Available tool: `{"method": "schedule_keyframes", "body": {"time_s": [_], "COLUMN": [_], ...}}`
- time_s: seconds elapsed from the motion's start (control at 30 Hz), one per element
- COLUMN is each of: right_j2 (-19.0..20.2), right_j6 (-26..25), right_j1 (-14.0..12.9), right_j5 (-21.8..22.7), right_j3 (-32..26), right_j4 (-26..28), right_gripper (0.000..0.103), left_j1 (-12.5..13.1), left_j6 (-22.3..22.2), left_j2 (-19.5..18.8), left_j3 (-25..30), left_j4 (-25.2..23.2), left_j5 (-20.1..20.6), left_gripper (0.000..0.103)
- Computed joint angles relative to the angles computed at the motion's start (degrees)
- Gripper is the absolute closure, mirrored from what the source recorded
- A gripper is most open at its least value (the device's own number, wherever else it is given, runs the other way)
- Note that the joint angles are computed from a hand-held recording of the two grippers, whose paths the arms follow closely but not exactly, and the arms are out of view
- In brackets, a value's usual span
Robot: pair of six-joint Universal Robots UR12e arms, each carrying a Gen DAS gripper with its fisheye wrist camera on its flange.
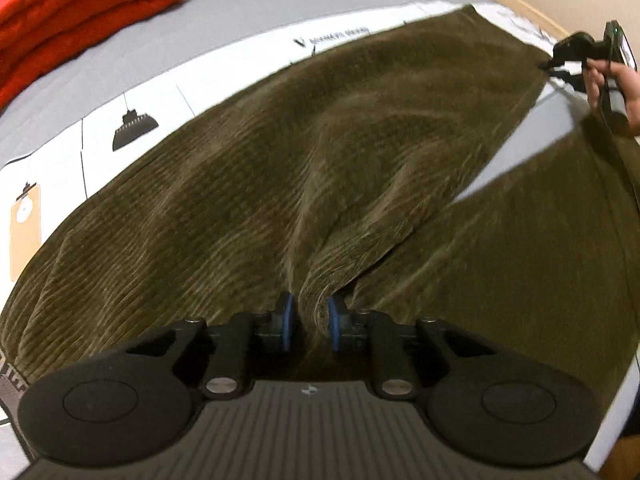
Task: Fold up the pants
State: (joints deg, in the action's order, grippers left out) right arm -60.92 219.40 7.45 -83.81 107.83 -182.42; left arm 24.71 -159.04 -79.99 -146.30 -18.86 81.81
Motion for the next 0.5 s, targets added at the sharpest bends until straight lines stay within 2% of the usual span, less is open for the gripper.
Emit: {"method": "schedule_keyframes", "body": {"time_s": [0.03, 0.13, 0.17, 0.2, 0.23, 0.27, 0.3, 0.33, 0.37, 0.4, 0.43, 0.5], "right_j2": [-0.38, -2.74, -3.59, -4.49, -5.34, -5.79, -6.33, -6.59, -6.98, -7.42, -8.08, -9.59], "right_j6": [0.59, 0.99, 1.68, 3.42, 5.49, 7.07, 8.17, 7.7, 6.4, 5.5, 4.65, 2.6], "right_j1": [0.07, 1.43, 1.92, 2.37, 2.61, 2.43, 1.72, 1.23, 0.89, 0.86, 1.01, 1.64], "right_j5": [-1.16, -9.86, -13.41, -17.18, -20.23, -20.87, -19.11, -17.5, -16.15, -15.91, -16.39, -17.76], "right_j3": [0.3, 0.91, 1.14, 1.5, 1.74, 2.18, 3.16, 3.71, 3.65, 3.52, 3.72, 4.92], "right_j4": [0.22, 4.58, 6.7, 9.31, 12.8, 14.74, 14.27, 13.07, 13.54, 14.02, 13.57, 9.29], "right_gripper": [0.093, 0.094, 0.095, 0.094, 0.094, 0.094, 0.093, 0.092, 0.09, 0.084, 0.075, 0.062], "left_j1": [0.49, 1.24, 0.21, -0.73, -1.06, -0.12, 1.61, 3.81, 6.38, 8.72, 10.68, 15.53], "left_j6": [1.02, 2.78, 3.33, 4.89, 5.7, 5.26, 4.58, 4.34, 4.2, 4.14, 4.18, 4.71], "left_j2": [0.45, 1.19, 0.82, -0.11, -0.26, 0.38, 1.72, 3.41, 5.61, 7.7, 9.33, 13.02], "left_j3": [0.14, 0.33, 0.45, 0.24, -0.03, -0.03, 0.12, 0.03, -0.38, -0.94, -1.32, -1.96], "left_j4": [-1.47, -4.45, -4.64, -2.92, -2.14, -3.09, -5.29, -7.19, -8.31, -8.58, -9.07, -12.43], "left_j5": [-0.13, -0.21, 2.55, 5.76, 6.56, 4.97, 1.84, -2.11, -6.26, -9.21, -11.2, -13.96], "left_gripper": [0.082, 0.084, 0.095, 0.095, 0.095, 0.096, 0.092, 0.081, 0.065, 0.059, 0.056, 0.056]}}
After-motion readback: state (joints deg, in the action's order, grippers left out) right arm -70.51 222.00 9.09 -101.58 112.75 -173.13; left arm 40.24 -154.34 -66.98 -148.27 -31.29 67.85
